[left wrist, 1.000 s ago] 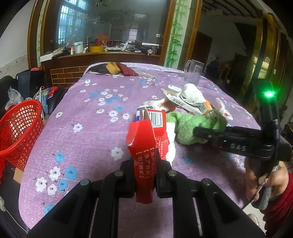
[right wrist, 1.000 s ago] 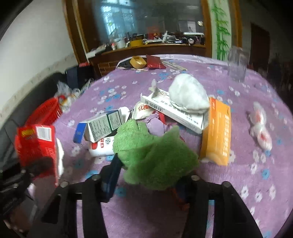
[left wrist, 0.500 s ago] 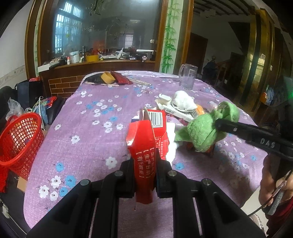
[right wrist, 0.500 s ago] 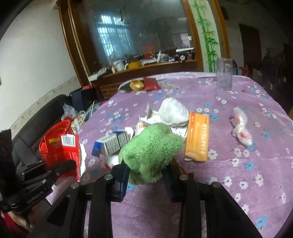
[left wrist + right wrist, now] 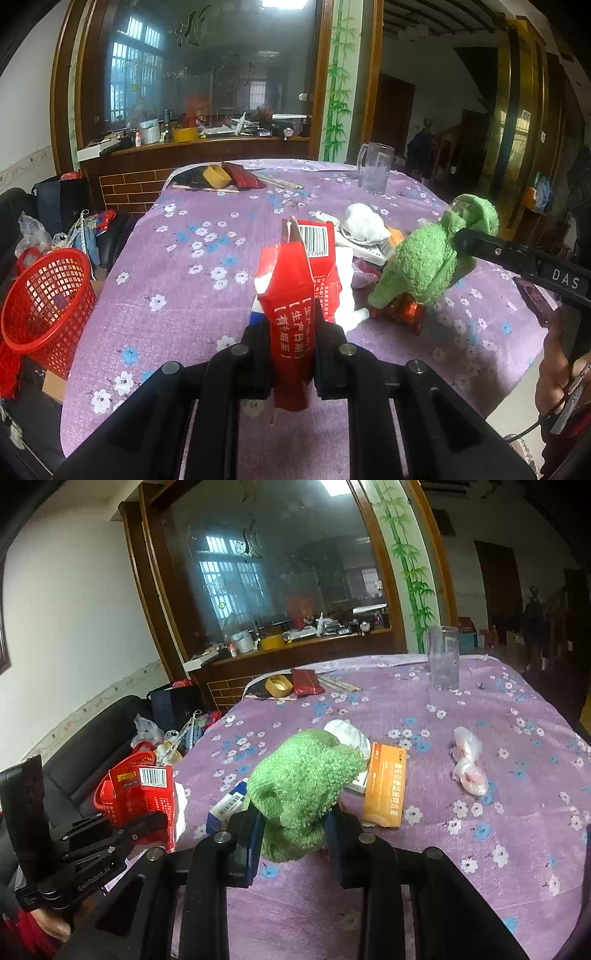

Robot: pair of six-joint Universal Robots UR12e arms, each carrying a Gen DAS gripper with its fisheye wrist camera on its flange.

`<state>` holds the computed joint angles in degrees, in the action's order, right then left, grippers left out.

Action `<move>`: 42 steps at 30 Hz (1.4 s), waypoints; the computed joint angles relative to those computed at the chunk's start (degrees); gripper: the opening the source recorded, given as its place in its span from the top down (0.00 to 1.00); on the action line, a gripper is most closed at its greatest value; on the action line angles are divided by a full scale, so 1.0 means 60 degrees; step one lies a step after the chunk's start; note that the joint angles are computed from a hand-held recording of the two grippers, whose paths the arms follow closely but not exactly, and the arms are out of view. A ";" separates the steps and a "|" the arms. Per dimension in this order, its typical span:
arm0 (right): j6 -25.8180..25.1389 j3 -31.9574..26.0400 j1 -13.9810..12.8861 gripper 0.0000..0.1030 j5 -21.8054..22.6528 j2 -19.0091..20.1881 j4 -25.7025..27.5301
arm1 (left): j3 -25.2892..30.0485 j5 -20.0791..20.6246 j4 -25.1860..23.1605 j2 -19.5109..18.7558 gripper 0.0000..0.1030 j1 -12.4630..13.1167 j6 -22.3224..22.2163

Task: Collect trash
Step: 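Carry the red box and green towel toward the red basket with both tools, then open both tools over the red basket to drop the items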

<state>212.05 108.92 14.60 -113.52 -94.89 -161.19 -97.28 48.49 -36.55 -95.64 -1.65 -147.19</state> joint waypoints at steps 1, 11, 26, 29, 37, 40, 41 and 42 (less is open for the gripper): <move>-0.0004 -0.0009 0.0001 0.69 0.0041 0.0007 0.0003 | 0.0007 0.0039 0.0012 -0.0009 0.86 -0.0011 -0.0003; -0.0247 -0.0229 -0.0028 0.76 0.0159 0.0127 0.0010 | 0.0140 0.0164 0.0195 -0.0108 0.86 0.0036 -0.0293; -0.0378 -0.0556 -0.0177 0.79 0.0661 0.0363 0.0222 | 0.0429 0.0159 0.0098 -0.0289 0.86 0.0210 -0.0655; -0.0634 -0.0804 -0.0204 0.79 0.0909 0.0471 0.0177 | 0.0545 0.0129 0.0191 -0.0325 0.86 0.0311 -0.0853; -0.1479 -0.1991 -0.0135 0.79 0.1839 0.1286 0.0209 | 0.1162 0.0552 0.0491 -0.0688 0.86 0.0721 -0.1730; -0.1752 -0.2612 -0.0111 0.79 0.2271 0.1738 0.0346 | 0.1485 0.0910 0.0677 -0.0938 0.86 0.0901 -0.2151; -0.1819 -0.2856 -0.0107 0.79 0.2442 0.1916 0.0396 | 0.1608 0.1088 0.0772 -0.1041 0.86 0.0966 -0.2291; -0.1897 -0.3104 -0.0112 0.79 0.2633 0.2093 0.0452 | 0.1688 0.1186 0.0812 -0.1112 0.86 0.1013 -0.2365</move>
